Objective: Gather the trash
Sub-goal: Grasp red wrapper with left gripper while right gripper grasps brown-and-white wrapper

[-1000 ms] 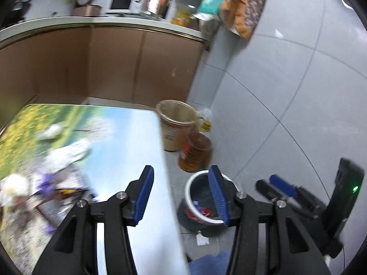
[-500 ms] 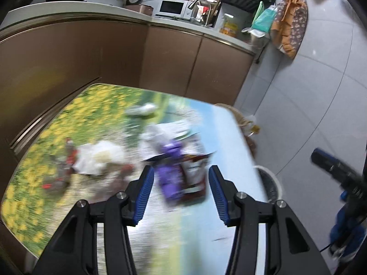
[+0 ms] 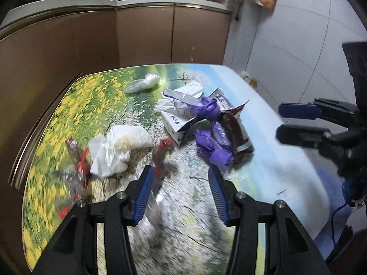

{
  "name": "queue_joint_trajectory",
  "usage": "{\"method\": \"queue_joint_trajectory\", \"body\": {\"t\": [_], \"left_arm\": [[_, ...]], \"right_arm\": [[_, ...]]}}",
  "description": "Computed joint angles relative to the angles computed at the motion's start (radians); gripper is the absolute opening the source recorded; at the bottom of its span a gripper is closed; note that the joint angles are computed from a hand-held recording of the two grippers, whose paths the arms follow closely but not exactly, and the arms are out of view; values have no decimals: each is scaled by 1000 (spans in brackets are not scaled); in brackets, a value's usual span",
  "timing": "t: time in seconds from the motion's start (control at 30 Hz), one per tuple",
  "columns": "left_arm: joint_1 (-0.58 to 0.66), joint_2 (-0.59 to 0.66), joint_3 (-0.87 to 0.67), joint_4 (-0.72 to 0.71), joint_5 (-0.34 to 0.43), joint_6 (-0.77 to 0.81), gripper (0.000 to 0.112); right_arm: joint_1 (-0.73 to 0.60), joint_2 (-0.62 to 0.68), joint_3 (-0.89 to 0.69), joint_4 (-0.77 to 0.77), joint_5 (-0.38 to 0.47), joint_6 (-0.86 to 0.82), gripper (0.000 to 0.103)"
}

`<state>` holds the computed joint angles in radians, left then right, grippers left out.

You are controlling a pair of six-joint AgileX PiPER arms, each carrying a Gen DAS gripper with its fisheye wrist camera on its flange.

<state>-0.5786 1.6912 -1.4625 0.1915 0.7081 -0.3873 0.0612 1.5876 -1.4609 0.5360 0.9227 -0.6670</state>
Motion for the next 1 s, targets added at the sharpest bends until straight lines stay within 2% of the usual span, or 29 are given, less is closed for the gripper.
{"method": "queue_joint_trajectory", "body": {"t": [0.1, 0.2, 0.27, 0.33, 0.4, 0.47, 0.57, 0.67, 0.8, 1.0], "left_arm": [[27, 65, -76, -32, 39, 71, 46], [40, 133, -150, -26, 85, 86, 39], [51, 175, -191, -30, 113, 83, 29], [61, 194, -207, -48, 119, 84, 25], [63, 209, -221, -55, 125, 80, 19], [61, 216, -229, -54, 129, 72, 13], [49, 212, -229, -35, 132, 40, 8], [37, 202, -227, -15, 137, 0, 6], [10, 162, -192, 39, 130, -89, 5], [-42, 79, -159, 124, 145, -228, 5]], "right_arm": [[60, 53, -38, -66, -28, 60, 56], [100, 99, -74, -137, -40, 117, 56], [121, 123, -90, -178, -51, 147, 56], [129, 147, -113, -202, -48, 168, 55], [133, 174, -137, -224, -42, 192, 50], [132, 198, -161, -236, -29, 212, 35], [106, 207, -172, -196, -6, 191, 20], [61, 183, -156, -120, 14, 134, 14], [-13, 141, -130, -9, 58, 52, 13], [-167, 65, -104, 181, 177, -80, 12]]}}
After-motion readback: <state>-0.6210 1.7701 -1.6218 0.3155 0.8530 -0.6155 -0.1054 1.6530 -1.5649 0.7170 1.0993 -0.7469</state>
